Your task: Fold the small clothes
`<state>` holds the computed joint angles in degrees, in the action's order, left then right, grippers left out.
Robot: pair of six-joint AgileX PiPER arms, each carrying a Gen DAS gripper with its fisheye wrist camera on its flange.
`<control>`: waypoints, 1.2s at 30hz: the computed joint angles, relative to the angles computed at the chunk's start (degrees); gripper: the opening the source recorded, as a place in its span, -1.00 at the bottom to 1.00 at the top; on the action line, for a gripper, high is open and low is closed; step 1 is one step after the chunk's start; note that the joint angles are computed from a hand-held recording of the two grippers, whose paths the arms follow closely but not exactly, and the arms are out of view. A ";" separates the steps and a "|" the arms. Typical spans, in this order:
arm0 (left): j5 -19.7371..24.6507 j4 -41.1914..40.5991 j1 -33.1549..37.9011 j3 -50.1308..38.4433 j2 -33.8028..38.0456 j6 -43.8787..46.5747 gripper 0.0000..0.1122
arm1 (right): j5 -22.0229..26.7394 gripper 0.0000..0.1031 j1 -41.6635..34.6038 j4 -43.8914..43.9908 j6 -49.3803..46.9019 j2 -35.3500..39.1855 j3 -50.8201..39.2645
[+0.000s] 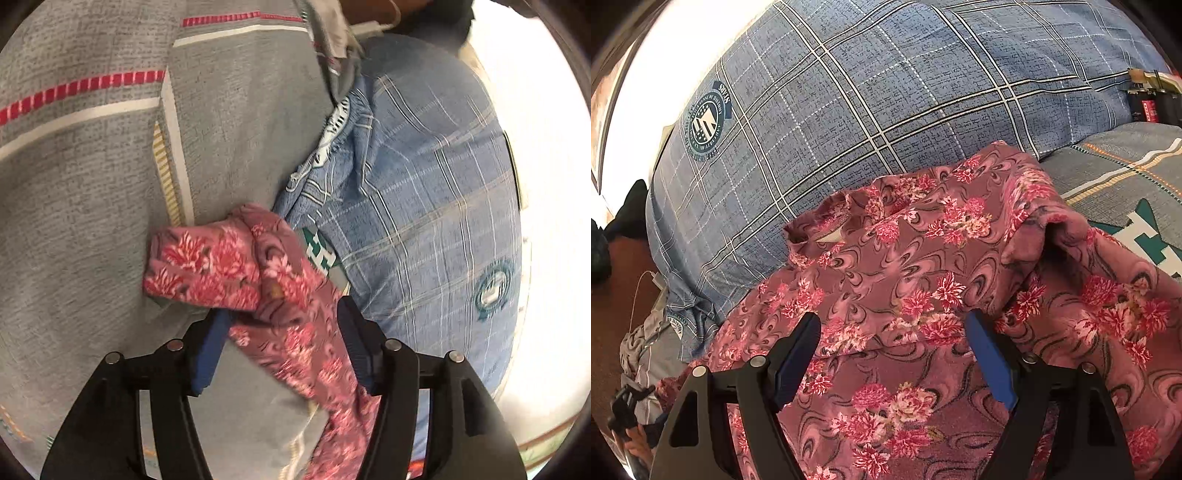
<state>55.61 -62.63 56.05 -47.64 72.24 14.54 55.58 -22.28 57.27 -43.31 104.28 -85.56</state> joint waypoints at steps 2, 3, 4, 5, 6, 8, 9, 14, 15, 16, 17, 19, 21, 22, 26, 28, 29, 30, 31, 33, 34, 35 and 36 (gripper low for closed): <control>0.55 -1.21 -0.13 -0.06 -0.04 0.19 0.08 | 0.05 0.61 -0.07 0.24 -0.22 0.03 0.11; -1.58 1.49 -2.15 -0.70 -0.10 -1.65 0.09 | 0.08 0.62 -0.10 0.35 -0.37 0.03 0.18; -3.66 4.48 -4.24 -1.88 0.75 -4.30 0.09 | 0.12 0.62 -0.10 0.29 -0.35 0.01 0.13; -4.93 6.71 -5.62 -2.71 1.56 -6.27 0.04 | 0.13 0.63 -0.08 0.21 -0.42 0.00 0.13; -6.06 8.05 -6.51 -3.26 2.69 -7.89 -0.05 | 0.13 0.64 -0.08 0.15 -0.43 -0.03 0.13; -4.91 4.63 -5.46 -3.14 3.61 -5.60 -0.83 | 0.26 0.64 -0.17 0.29 -0.42 0.00 0.07; -4.08 3.89 -5.59 -3.79 3.69 -5.57 -0.82 | 0.27 0.64 -0.17 0.27 -0.40 0.00 0.04; -8.23 15.15 -16.87 -10.31 -1.01 -15.59 -0.83 | 0.42 0.65 -0.21 0.57 -0.54 0.00 0.06; -8.72 17.51 -19.76 -12.03 -1.26 -18.06 -0.83 | 0.46 0.65 -0.24 0.71 -0.61 0.02 0.08; -9.17 19.58 -22.65 -13.86 -1.32 -20.42 -0.83 | 0.50 0.65 -0.26 0.84 -0.66 0.03 0.11; -9.92 21.48 -25.51 -15.58 -0.88 -22.73 -0.83 | 0.51 0.65 -0.28 0.94 -0.72 0.04 0.14; -11.55 26.70 -32.39 -19.56 0.54 -28.38 -0.83 | 0.54 0.65 -0.32 1.20 -0.85 0.02 0.26; -13.04 32.98 -40.04 -22.95 2.21 -34.85 -0.83 | 0.62 0.65 -0.39 1.48 -0.98 0.04 0.32; -13.51 35.51 -43.20 -24.71 3.60 -37.53 -0.83 | 0.60 0.65 -0.41 1.63 -1.09 0.02 0.42; -14.19 43.34 -55.83 -33.01 11.28 -46.36 -0.83 | 0.91 0.65 -0.71 2.30 -1.55 0.17 0.51; -13.35 46.46 -62.20 -38.48 16.66 -49.75 -0.83 | 1.08 0.65 -0.89 2.64 -1.82 0.19 0.63; -12.71 48.00 -64.58 -40.91 19.03 -51.21 -0.83 | 1.16 0.65 -0.96 2.78 -1.90 0.21 0.63; -11.86 50.28 -67.98 -44.09 22.25 -53.20 -0.83 | 1.27 0.65 -1.05 2.94 -2.00 0.24 0.64; -11.38 51.24 -69.75 -45.91 24.31 -54.08 -0.83 | 1.34 0.65 -1.16 3.10 -2.13 0.25 0.72; -10.40 51.67 -73.10 -49.57 29.20 -55.20 -0.83 | 1.49 0.65 -1.33 3.38 -2.39 0.27 0.83; -9.86 51.15 -73.95 -50.77 30.96 -55.21 -0.82 | 1.64 0.65 -1.47 3.60 -2.56 0.32 0.87; -8.78 51.00 -74.84 -52.37 33.04 -55.62 -0.81 | 1.62 0.65 -1.50 3.71 -2.63 0.26 0.99; -7.77 51.49 -75.58 -53.43 34.55 -56.37 -0.78 | 1.62 0.65 -1.54 3.79 -2.71 0.24 1.06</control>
